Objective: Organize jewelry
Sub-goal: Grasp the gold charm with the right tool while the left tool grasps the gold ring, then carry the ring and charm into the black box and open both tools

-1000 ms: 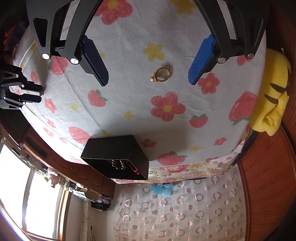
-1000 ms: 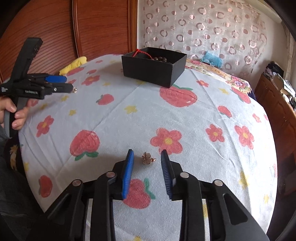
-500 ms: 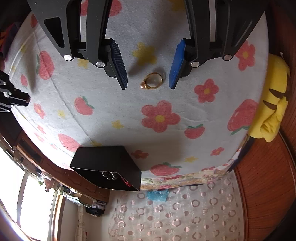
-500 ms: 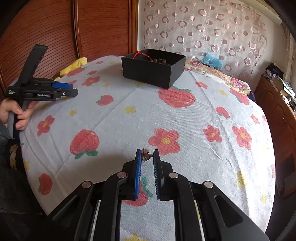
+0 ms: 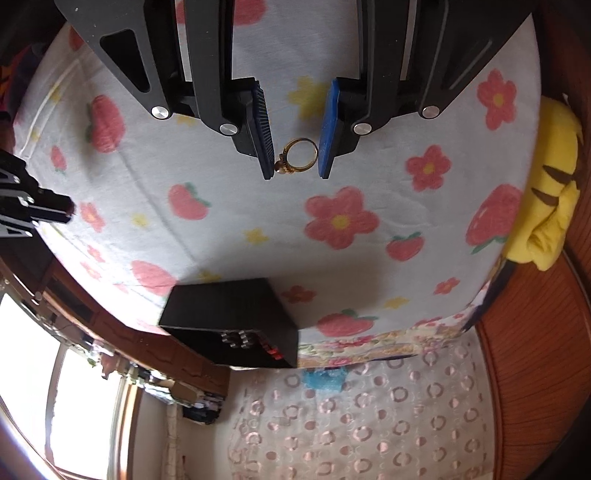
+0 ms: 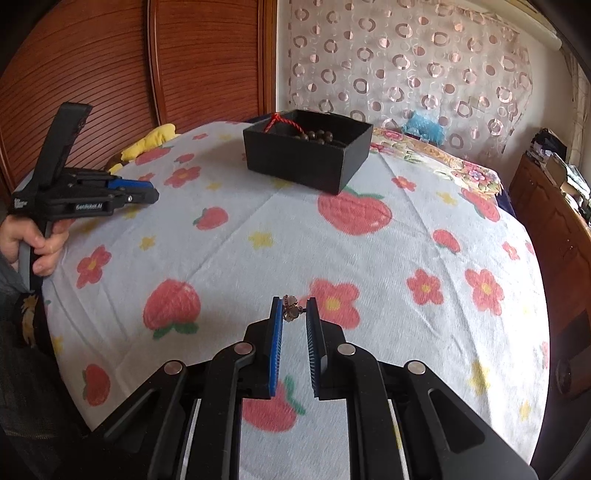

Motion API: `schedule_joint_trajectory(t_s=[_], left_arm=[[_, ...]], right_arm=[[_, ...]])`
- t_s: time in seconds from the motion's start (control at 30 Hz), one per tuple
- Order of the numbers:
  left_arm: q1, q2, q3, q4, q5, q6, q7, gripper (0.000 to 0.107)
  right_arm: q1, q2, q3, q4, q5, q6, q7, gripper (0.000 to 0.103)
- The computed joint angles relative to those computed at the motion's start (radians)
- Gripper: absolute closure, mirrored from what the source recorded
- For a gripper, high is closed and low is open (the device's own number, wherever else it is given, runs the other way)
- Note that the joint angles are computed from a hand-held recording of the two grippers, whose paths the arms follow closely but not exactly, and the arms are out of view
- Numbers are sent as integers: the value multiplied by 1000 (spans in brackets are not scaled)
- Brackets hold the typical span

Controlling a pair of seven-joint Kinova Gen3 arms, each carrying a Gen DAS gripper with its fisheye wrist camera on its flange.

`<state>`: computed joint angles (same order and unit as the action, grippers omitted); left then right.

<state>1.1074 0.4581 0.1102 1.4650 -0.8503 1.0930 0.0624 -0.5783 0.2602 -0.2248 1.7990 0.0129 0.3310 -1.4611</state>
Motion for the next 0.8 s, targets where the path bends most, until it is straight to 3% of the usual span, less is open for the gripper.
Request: schedule_joint_trajectory(t_s=[0.2, 0.47, 0.8], left_arm=[[7, 30, -8, -78, -27, 0, -76, 85], [9, 59, -43, -159, -37, -11, -153, 85], [-8, 64, -74, -199, -35, -18, -200, 84]], right_arm=[[0, 50, -7, -106, 2, 29, 28, 89], [-69, 130, 59, -272, 74, 87, -14, 89], [-41, 266, 38, -529, 14, 197, 3, 89]])
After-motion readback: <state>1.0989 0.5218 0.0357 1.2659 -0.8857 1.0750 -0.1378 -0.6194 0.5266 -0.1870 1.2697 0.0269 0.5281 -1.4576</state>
